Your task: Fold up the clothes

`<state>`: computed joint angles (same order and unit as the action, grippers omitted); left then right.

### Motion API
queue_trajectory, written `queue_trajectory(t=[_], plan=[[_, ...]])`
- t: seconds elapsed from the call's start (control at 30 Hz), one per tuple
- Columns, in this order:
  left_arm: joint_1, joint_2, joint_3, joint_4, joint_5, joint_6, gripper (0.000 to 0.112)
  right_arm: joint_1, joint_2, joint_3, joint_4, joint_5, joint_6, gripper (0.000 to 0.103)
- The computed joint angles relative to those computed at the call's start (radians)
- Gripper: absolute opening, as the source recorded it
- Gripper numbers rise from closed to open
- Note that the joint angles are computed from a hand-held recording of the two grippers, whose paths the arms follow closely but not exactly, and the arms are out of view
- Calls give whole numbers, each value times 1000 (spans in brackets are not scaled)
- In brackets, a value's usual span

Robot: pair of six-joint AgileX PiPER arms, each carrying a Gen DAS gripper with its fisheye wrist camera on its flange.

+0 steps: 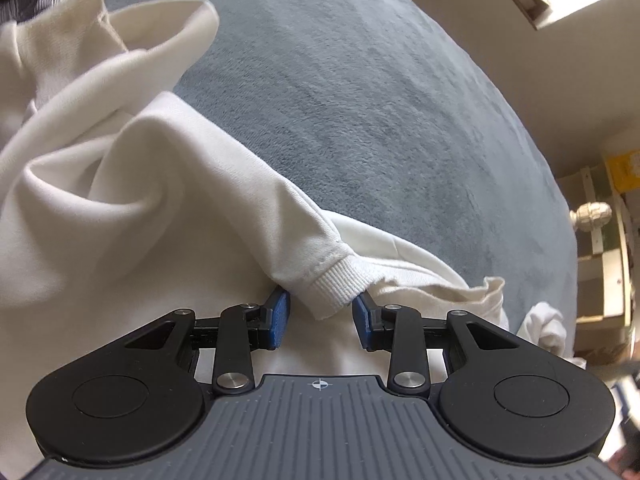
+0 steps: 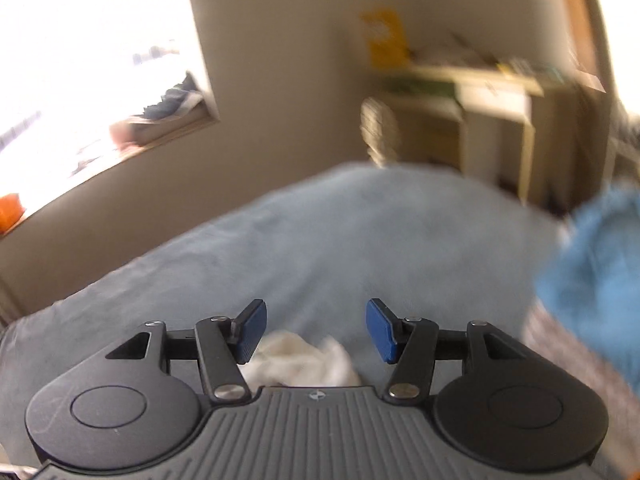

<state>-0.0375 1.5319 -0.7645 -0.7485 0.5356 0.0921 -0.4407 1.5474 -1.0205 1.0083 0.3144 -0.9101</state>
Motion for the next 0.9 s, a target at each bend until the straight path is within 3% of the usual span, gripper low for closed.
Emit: queue_trajectory(t=[0.07, 0.1, 0.27, 0.33, 0.43, 0.53, 0.67, 0.8, 0.9], plan=[[1, -31, 2, 36, 15, 9, 34, 23, 9, -24, 71, 44, -107, 58], [1, -52, 5, 57, 22, 18, 34, 22, 23, -53, 48, 112, -110, 58], [-52, -164, 18, 272, 20, -33, 34, 119, 193, -268, -182, 437, -82, 58], [-89, -197, 23, 382, 9, -81, 34, 194, 256, -328, -271, 478, -71, 57], [-134, -229, 30, 514, 3, -147, 34, 285, 324, -390, -377, 476, 7, 54], [-155, -237, 39, 590, -9, -208, 34, 316, 328, -383, -339, 501, -48, 52], [-145, -227, 52, 610, -27, -250, 34, 408, 278, -317, -340, 472, -198, 51], [-106, -234, 74, 546, -37, -184, 34, 545, 269, -216, -507, 269, -256, 51], [-94, -242, 91, 511, -45, -123, 34, 589, 303, -189, -580, 206, -250, 51]])
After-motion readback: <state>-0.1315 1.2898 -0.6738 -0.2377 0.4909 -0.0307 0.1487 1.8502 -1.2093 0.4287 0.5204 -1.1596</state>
